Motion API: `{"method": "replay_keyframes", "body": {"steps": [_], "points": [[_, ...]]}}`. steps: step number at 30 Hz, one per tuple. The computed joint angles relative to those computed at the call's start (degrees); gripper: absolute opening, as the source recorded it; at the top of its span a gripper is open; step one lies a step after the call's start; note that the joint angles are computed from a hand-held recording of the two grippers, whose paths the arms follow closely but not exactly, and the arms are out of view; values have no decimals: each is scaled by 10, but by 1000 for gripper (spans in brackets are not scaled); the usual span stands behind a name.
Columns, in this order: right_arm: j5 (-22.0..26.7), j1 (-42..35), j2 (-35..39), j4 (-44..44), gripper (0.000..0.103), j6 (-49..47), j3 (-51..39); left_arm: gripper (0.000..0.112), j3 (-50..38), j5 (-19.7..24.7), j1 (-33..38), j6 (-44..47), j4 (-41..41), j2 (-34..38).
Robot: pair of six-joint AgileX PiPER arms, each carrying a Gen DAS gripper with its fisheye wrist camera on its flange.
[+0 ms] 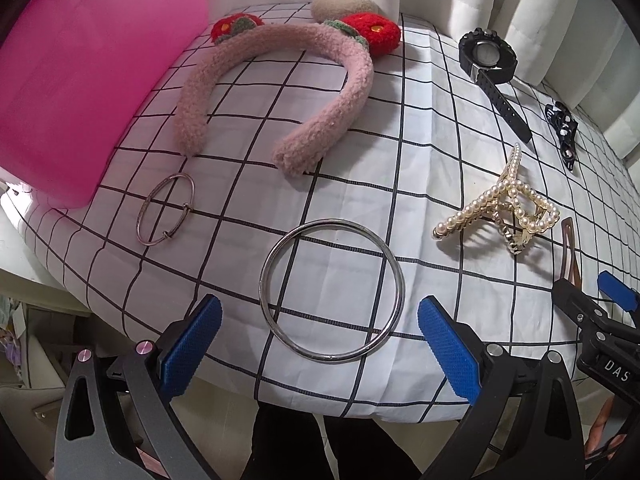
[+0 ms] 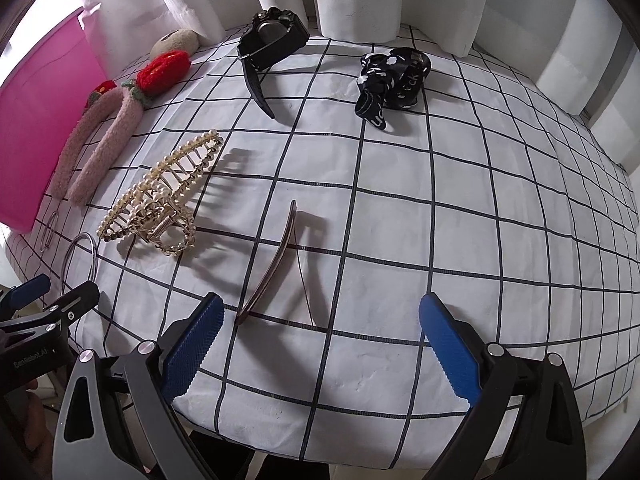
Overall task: Organize jewelry
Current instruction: 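Grasp the large silver ring with the left tool while the right tool grasps the silver hair pin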
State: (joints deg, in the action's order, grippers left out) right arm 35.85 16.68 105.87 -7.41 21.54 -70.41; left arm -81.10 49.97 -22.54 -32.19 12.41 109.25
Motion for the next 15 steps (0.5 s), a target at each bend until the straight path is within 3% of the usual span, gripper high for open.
{"method": "replay_keyframes", "body": {"steps": [7, 15], "points": [[10, 12, 27, -47, 94, 34, -30, 98, 7, -22, 4, -7, -2, 5], [-25, 18, 21, -80, 94, 60, -4, 98, 44, -58, -2, -27, 20, -14]]}}
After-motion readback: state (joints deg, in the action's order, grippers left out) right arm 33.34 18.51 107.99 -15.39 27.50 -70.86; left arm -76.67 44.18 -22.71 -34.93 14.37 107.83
